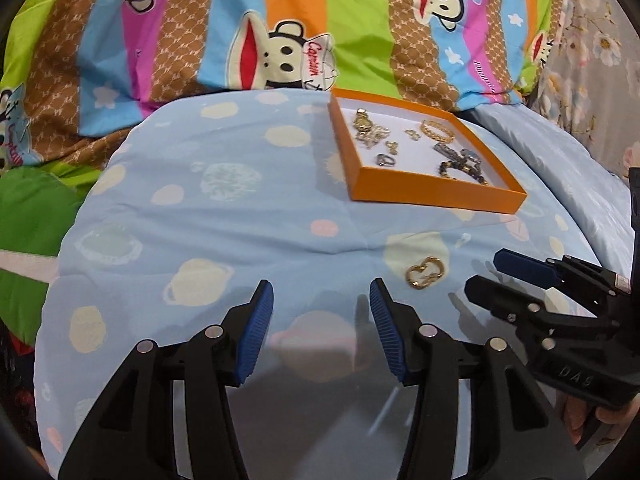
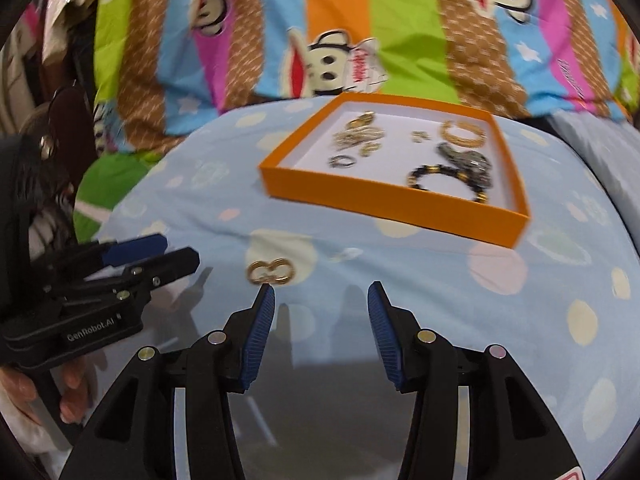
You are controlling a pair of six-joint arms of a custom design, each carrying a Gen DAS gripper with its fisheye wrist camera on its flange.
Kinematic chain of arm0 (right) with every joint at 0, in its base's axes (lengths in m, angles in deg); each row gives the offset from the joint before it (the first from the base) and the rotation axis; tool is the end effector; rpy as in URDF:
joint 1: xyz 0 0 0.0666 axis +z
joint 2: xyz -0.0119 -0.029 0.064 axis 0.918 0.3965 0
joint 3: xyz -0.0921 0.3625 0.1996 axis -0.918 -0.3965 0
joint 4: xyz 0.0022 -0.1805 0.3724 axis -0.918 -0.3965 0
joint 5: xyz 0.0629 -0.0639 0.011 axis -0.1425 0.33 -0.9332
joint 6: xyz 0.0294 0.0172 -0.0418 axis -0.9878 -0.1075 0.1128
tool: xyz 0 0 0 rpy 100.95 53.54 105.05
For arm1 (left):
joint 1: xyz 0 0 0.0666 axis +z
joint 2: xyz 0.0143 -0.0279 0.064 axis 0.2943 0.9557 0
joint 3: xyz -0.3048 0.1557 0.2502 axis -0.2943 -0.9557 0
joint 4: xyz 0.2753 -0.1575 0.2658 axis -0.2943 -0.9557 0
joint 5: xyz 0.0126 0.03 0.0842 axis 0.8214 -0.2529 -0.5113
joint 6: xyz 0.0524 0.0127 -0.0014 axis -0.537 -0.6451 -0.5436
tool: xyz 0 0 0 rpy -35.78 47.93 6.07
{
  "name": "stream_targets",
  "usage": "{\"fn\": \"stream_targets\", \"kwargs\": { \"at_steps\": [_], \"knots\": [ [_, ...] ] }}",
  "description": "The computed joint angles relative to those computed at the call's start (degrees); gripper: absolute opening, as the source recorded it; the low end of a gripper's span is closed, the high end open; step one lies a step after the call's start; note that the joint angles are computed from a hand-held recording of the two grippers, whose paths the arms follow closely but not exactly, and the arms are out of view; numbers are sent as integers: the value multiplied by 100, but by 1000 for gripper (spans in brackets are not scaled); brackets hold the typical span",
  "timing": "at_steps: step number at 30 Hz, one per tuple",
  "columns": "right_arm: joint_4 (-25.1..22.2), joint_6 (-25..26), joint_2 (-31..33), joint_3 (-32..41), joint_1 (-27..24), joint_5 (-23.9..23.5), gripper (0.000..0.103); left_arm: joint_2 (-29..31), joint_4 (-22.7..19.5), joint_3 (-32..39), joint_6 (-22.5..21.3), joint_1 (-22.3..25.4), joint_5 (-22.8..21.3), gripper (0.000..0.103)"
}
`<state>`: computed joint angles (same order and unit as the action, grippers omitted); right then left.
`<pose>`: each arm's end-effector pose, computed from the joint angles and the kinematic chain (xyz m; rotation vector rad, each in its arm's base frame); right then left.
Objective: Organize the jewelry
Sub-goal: 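Move the right tool to a gold hoop earring and grasp it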
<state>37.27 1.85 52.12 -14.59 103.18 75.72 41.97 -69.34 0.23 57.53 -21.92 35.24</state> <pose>0.3473 0.2538 0.4542 -0.4522 2.4315 0.3006 0.3266 -0.2532 0.4491 0.0161 2.4432 -0.2266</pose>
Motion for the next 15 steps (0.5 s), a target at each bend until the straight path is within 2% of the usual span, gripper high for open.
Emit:
{"fn": "stream_targets", "kwargs": {
  "at_steps": [2,6,10,12,15],
  "knots": [
    [-112,196,144,122,55,32,44,-71,-28,-69,89,102,136,48],
    [-272,402,395,326,33,-73,34,-134,-24,-128,155,228,255,48],
    [-251,410,528,441,-8,-170,27,-117,-30,-112,87,189,256,48],
    [-231,380,558,466,-12,-224,17,-99,-34,-92,48,155,226,48],
    [-134,259,484,399,-37,-285,17,-84,-29,-85,-4,146,273,49]
  ]
}}
